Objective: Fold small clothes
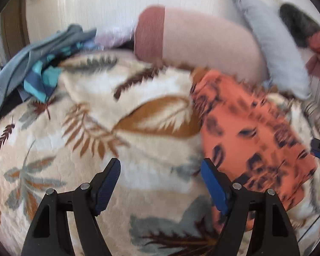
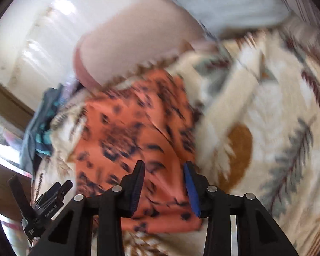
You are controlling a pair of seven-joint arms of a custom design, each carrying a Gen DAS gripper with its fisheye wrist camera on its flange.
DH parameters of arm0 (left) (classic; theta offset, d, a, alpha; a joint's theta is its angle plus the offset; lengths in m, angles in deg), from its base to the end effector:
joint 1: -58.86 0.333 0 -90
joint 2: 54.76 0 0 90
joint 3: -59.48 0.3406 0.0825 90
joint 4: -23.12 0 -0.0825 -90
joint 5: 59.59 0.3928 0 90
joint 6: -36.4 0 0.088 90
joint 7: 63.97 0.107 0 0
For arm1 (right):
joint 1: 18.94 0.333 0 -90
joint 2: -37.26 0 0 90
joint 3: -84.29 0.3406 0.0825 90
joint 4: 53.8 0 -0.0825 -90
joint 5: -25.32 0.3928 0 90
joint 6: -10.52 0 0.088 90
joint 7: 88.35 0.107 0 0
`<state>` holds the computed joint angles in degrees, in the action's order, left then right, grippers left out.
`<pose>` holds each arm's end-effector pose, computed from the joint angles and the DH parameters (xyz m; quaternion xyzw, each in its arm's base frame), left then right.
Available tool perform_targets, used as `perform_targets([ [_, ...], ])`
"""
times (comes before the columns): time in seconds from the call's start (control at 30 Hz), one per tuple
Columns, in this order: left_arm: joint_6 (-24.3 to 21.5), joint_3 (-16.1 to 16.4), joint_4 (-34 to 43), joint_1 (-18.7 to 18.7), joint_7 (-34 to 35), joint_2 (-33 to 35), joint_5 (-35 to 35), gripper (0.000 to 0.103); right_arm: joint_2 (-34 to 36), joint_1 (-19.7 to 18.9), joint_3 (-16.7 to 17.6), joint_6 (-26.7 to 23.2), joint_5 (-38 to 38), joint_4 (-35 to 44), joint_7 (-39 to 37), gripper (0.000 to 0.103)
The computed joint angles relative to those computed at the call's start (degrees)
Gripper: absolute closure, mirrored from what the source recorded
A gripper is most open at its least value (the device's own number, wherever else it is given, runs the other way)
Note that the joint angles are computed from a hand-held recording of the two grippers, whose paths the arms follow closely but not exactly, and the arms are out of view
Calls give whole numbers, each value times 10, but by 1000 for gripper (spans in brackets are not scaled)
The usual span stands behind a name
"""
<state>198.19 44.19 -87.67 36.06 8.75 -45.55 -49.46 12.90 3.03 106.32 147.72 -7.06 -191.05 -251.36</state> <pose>0.5144 -0.4021 0.5131 -0.4796 0.7998 -0.3319 0.1421 0.3226 0.3274 0.5261 -0.3742 0.8602 -0.1726 0.3003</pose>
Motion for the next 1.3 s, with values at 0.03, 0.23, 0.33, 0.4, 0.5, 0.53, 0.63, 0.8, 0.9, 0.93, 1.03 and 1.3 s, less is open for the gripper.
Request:
perform_targets([
  [0.03, 23, -10, -6, 4, 19, -2, -18, 24, 8, -11, 15, -7, -35, 15, 1, 62],
  [0.23, -44, 33, 31, -79, -31, 35, 162, 16, 146, 46, -57, 13, 76, 83, -181, 50],
  [0.33, -50, 25, 37, -69, -41, 34, 193, 11, 150, 66, -74, -40, 154, 118, -252, 51],
  [0.4, -52, -2, 40, -39, 12, 39, 105, 11, 138, 60, -81, -22, 161, 118, -241, 51],
  [0.5, -72, -29, 50, -9, 64, 48, -11, 9, 138, 24, -79, 42, 76, 123, -188, 51],
  [0.53, -77, -32, 51, -6, 76, 48, -30, 9, 151, 17, -84, 50, 68, 138, -188, 51],
  [0.63, -71, -16, 48, -21, 75, 46, -13, 6, 236, 9, -115, 52, 94, 219, -275, 51],
  [0.8, -67, -7, 52, -30, 73, 49, 10, 5, 353, 21, -175, 11, 76, 316, -275, 51],
  [0.9, -68, -15, 59, -20, 95, 56, -16, 4, 352, 35, -185, -7, 65, 337, -246, 51],
  [0.93, -70, -18, 60, -16, 102, 56, -28, 4, 339, 44, -188, 0, 33, 326, -223, 51],
  [1.03, -68, -23, 58, -5, 108, 50, -71, 5, 269, 48, -183, 34, -35, 247, -152, 51],
  [1.3, -62, 12, 48, -27, 27, 38, -15, 5, 113, 26, -101, 78, -75, 79, -28, 44],
])
